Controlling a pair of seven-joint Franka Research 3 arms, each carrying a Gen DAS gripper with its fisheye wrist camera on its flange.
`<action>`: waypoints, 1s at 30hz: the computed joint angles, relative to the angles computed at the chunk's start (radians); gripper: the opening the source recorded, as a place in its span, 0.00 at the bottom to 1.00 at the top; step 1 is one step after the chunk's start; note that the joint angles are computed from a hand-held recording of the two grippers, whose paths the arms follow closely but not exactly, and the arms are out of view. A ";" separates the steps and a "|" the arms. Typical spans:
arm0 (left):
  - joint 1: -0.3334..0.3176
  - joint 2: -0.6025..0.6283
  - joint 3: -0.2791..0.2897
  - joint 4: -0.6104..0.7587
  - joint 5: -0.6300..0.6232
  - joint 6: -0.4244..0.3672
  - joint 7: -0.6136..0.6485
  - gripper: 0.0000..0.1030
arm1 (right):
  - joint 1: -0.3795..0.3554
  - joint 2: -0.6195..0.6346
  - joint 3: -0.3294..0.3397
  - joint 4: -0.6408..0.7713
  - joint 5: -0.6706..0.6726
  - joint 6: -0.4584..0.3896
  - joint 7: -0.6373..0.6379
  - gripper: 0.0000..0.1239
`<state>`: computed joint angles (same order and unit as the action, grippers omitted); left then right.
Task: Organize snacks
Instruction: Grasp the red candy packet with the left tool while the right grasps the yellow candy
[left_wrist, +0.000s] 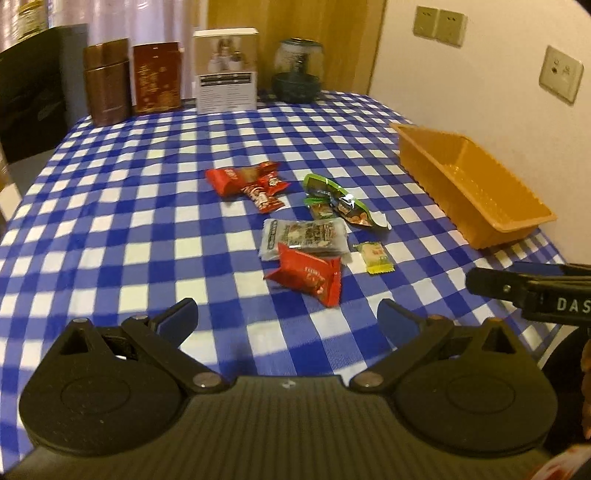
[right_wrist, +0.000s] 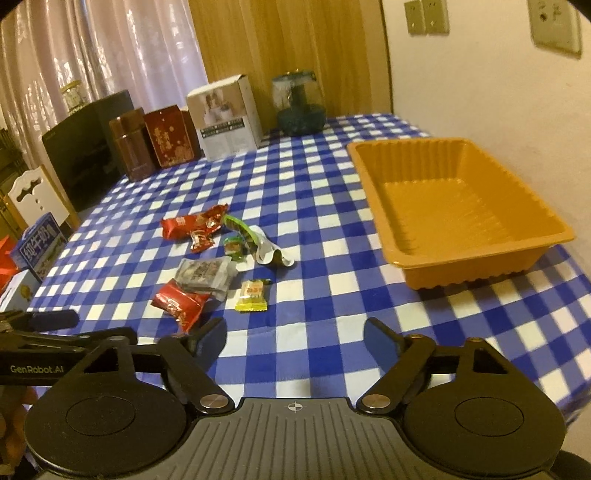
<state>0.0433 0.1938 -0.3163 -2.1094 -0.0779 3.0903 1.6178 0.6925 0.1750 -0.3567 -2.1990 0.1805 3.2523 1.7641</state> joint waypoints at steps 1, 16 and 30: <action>-0.003 0.018 0.003 0.015 0.009 0.003 0.004 0.98 | -0.038 0.014 0.039 0.014 0.009 -0.002 -0.005 0.61; 0.043 0.240 -0.070 0.208 0.172 0.027 0.098 0.68 | -0.236 0.161 0.237 0.164 0.096 -0.009 -0.077 0.55; 0.027 0.229 -0.017 0.200 0.238 0.036 0.010 0.40 | -0.320 0.218 0.350 0.235 0.112 -0.012 -0.161 0.53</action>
